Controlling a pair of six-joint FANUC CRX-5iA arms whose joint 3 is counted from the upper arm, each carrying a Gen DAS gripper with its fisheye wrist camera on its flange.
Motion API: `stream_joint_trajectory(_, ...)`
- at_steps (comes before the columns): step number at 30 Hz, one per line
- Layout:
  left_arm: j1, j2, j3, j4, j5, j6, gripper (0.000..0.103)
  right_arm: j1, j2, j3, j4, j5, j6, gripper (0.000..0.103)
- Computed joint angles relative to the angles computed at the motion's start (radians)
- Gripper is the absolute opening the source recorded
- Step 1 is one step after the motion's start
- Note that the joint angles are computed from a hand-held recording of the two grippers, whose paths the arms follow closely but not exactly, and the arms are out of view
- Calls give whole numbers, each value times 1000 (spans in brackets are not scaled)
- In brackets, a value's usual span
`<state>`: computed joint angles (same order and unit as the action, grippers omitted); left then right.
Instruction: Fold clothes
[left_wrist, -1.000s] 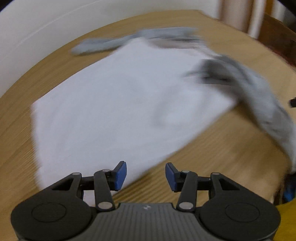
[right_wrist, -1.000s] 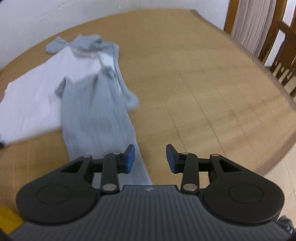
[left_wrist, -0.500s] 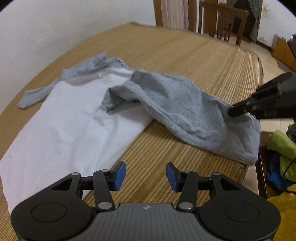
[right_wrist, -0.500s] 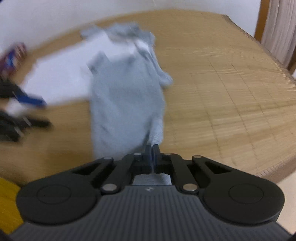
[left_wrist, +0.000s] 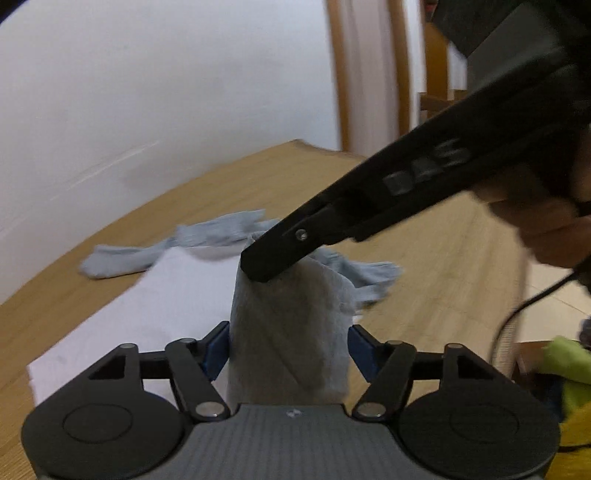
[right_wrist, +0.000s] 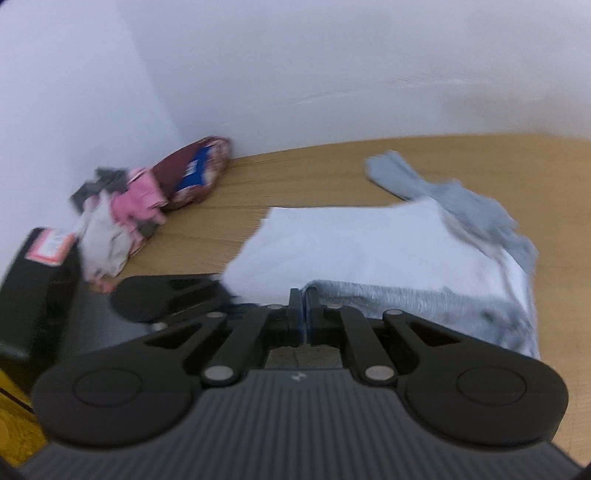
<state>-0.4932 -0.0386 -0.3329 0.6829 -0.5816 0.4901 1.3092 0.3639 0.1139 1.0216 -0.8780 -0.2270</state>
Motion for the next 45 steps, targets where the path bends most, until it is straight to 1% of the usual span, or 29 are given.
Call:
stream_joint_trajectory(1,13,16,19,-3,-28,13,40,-6,10,17,-10,13,39,4)
stream_joint_trajectory(2,26,32,38,-7,-56,27,10,-9,24,42,-26,8,77,4)
stream_joint_trajectory(3,40,48,64,-17,-93,59,5,-8,38,71,-49,-14,112,5)
stream_joint_trajectory(4,54,65,92,-28,-133,97,5,-7,54,101,-71,-37,146,6)
stream_joint_trajectory(5,69,81,113,-19,-168,133,5,-4,62,113,-67,-68,143,7)
stream_joint_trajectory(6,87,100,138,-5,-211,182,5,3,60,100,-32,-114,91,9)
stream_joint_trajectory(7,103,117,161,2,-248,234,5,11,53,75,11,-165,13,11)
stream_joint_trajectory(8,118,133,184,7,-280,284,5,24,36,28,58,-218,-105,20)
stream_joint_trajectory(9,125,140,200,4,-291,307,5,36,15,-21,82,-257,-216,28)
stream_joint_trajectory(10,129,143,214,-3,-294,320,5,49,-3,-65,87,-291,-317,28)
stream_joint_trajectory(11,129,140,225,-15,-288,310,5,61,-18,-102,74,-321,-397,28)
stream_joint_trajectory(12,127,137,238,-27,-283,292,5,71,-26,-126,36,-341,-438,28)
stream_joint_trajectory(14,120,133,268,-45,-281,253,5,77,-13,-130,-62,-361,-449,28)
stream_joint_trajectory(15,115,137,290,-51,-283,232,5,75,-5,-131,-100,-359,-451,28)
stream_joint_trajectory(16,109,143,314,-58,-286,210,5,68,0,-143,-113,-339,-470,28)
stream_joint_trajectory(18,92,156,365,-92,-276,171,6,48,-2,-189,-88,-264,-551,28)
stream_joint_trajectory(20,73,168,419,-143,-270,153,6,12,-4,-242,-9,-177,-662,28)
stream_joint_trajectory(24,46,171,461,-184,-237,44,7,-68,-15,-318,146,-48,-837,28)
stream_joint_trajectory(25,42,172,467,-196,-233,16,9,-87,-11,-318,169,-30,-863,28)
stream_joint_trajectory(27,44,160,459,-223,-228,-38,11,-107,17,-270,143,-59,-855,28)
stream_joint_trajectory(29,55,151,446,-254,-242,-50,14,-108,36,-237,88,-105,-858,28)
stream_joint_trajectory(31,67,151,433,-302,-256,-28,14,-109,34,-245,60,-108,-899,27)
stream_joint_trajectory(32,75,152,422,-333,-259,-12,14,-105,32,-253,53,-104,-922,25)
stream_joint_trajectory(34,89,156,401,-400,-263,29,14,-101,31,-271,82,-98,-970,24)
stream_joint_trajectory(36,107,167,388,-450,-278,81,15,-91,22,-270,68,-101,-960,25)
stream_joint_trajectory(38,130,182,381,-462,-309,143,17,-81,21,-248,19,-109,-888,25)
stream_joint_trajectory(40,156,174,351,-439,-323,167,20,-81,27,-220,-39,-115,-782,25)
stream_joint_trajectory(42,176,162,322,-413,-330,169,29,-67,35,-172,-113,-154,-659,25)
stream_joint_trajectory(45,192,160,327,-417,-354,211,35,-61,26,-155,-175,-167,-596,25)
